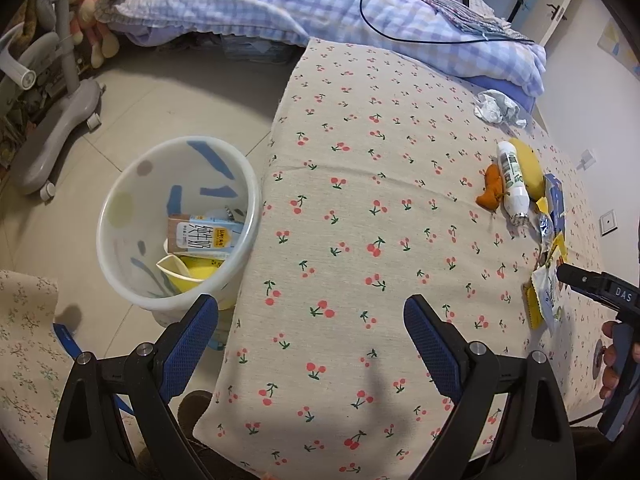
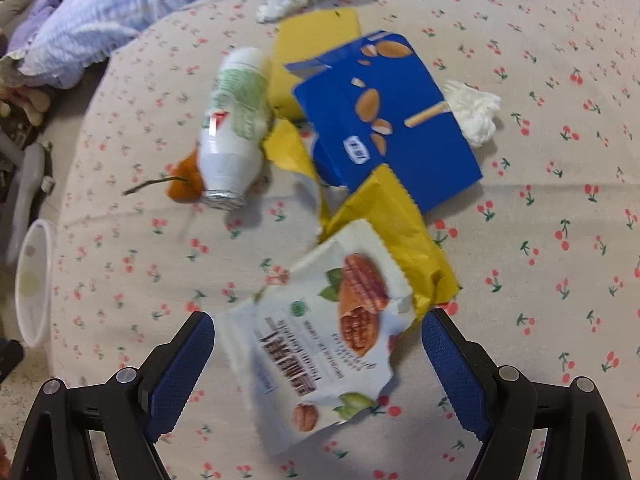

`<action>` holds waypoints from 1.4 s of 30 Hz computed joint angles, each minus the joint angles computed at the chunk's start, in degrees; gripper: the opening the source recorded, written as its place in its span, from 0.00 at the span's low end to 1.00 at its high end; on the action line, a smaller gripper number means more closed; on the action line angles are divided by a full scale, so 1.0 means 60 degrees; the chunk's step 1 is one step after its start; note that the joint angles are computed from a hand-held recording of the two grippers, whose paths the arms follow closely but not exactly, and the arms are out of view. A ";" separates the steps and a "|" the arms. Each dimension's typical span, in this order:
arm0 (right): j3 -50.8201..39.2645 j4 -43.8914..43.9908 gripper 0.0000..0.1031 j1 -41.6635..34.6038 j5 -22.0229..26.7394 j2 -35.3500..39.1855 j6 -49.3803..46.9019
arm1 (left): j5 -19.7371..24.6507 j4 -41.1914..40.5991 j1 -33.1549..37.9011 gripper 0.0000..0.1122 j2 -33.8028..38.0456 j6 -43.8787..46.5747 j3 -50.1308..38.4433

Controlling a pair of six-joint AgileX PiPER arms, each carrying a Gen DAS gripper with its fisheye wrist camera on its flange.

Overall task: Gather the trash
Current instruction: 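Grasp the white pecan snack bag with the right tool, then grasp the yellow wrapper with the left tool and lift it toward the wastebasket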

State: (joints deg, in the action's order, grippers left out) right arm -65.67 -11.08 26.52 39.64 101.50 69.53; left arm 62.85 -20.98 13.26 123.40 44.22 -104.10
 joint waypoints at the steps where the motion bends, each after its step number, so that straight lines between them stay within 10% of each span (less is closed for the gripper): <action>1: 0.0011 -0.0004 0.85 0.0036 -0.0025 0.0002 0.0028 | -0.0009 -0.0002 -0.0005 0.85 -0.0010 0.0003 0.0022; 11: -0.1417 -0.0150 0.85 0.0413 0.1166 0.1505 -0.0416 | -0.0018 0.0029 0.0063 0.85 -0.0026 0.0107 0.0066; 15: -0.1521 -0.0441 0.70 0.0544 0.1412 0.1489 -0.0268 | 0.0005 0.0021 0.0092 0.85 -0.0009 0.0136 0.0031; 42: 0.2652 -0.1109 0.58 -0.0220 0.0145 -0.2725 0.1212 | -0.0776 -0.0730 -0.2567 0.85 -0.1904 0.1347 0.3395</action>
